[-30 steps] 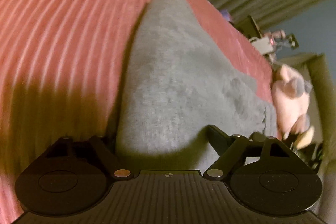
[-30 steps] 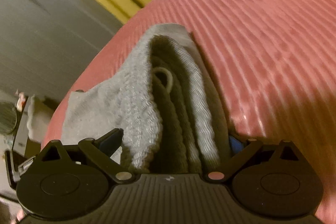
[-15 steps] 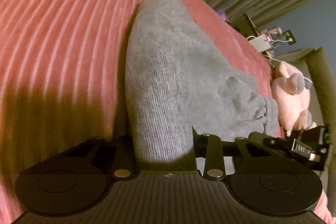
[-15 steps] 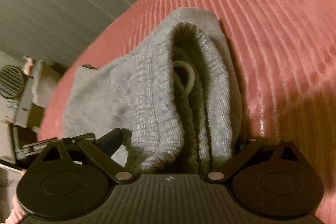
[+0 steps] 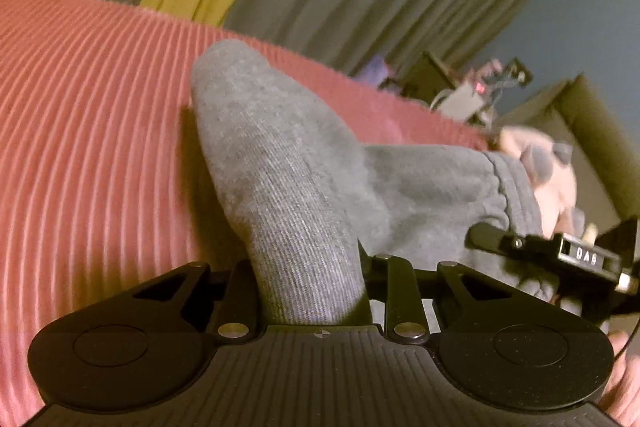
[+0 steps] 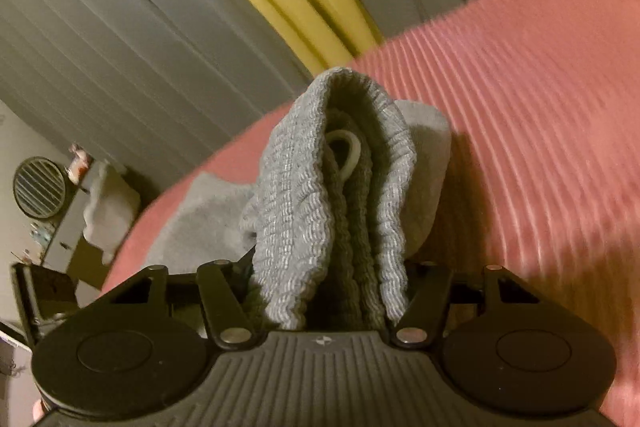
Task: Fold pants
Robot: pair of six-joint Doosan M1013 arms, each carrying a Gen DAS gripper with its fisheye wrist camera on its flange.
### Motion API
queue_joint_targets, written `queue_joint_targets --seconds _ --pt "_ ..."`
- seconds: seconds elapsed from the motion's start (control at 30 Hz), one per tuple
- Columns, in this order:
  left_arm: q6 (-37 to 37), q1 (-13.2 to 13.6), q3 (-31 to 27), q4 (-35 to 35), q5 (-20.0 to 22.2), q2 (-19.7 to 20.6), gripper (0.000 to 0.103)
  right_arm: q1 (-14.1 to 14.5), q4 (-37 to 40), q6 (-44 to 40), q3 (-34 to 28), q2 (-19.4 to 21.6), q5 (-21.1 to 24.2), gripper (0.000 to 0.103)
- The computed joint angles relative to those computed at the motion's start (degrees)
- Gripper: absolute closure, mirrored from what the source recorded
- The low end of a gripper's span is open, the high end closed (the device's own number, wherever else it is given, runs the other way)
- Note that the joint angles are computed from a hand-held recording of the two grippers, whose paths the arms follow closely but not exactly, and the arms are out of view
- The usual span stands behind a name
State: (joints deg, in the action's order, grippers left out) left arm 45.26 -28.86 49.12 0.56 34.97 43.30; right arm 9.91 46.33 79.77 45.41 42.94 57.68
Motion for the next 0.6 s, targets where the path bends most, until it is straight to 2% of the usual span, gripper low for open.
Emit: queue_joint_targets --seconds 0.07,0.13,0.17,0.2,0.23,0.3,0.33,0.4,0.5,0.53,0.57,0.6 --pt "-0.9 0.4 0.4 0.8 -3.5 -0.2 0.075 -0.1 0.0 0.2 -2.0 0.7 -1.3 0.042" --pt "-6.5 0.6 -0.1 4.0 -3.8 0.2 0.068 -0.4 0.5 1.1 -4.2 1.9 -2.3 0.039" --pt "-12.0 0.6 -1.0 7.0 -1.2 0.7 0.055 -0.4 -0.2 2.0 -5.1 2.5 -3.1 0.035" --pt "-16.5 0.5 -1.9 10.0 2.1 1.1 0.05 -0.2 -2.5 3.2 -6.1 3.0 -3.8 0.019" --pt "-19.9 0.1 -2.7 13.6 6.0 1.4 0.049 0.0 -6.7 6.2 -7.5 3.6 -4.0 0.004" --pt "-20.0 -0.9 -3.9 19.1 13.2 1.8 0.045 1.1 -18.5 14.5 -8.3 3.6 -6.1 0.004" --pt "-19.3 -1.5 -3.2 21.1 14.6 1.4 0.042 1.5 -22.6 16.6 -7.5 3.1 -7.3 0.004" --pt "-19.6 -2.4 0.4 22.8 13.1 -0.3 0.022 1.6 -24.1 17.1 -5.4 2.1 -7.0 0.004" --pt "-16.5 -3.0 2.3 19.4 12.0 -1.0 0.019 2.0 -22.4 12.9 -1.7 0.7 -6.0 0.004" --pt "-14.4 -3.2 1.9 17.7 13.0 -0.6 0.017 2.3 -22.2 11.5 0.2 0.0 -6.1 0.004" --pt "-12.6 -3.4 0.4 16.8 16.0 0.5 0.015 2.5 -22.6 10.8 1.1 -0.2 -6.0 0.004" --pt "-12.5 -3.6 -0.1 17.8 18.0 1.1 0.009 3.0 -25.2 11.7 1.8 -0.2 -6.4 0.004"
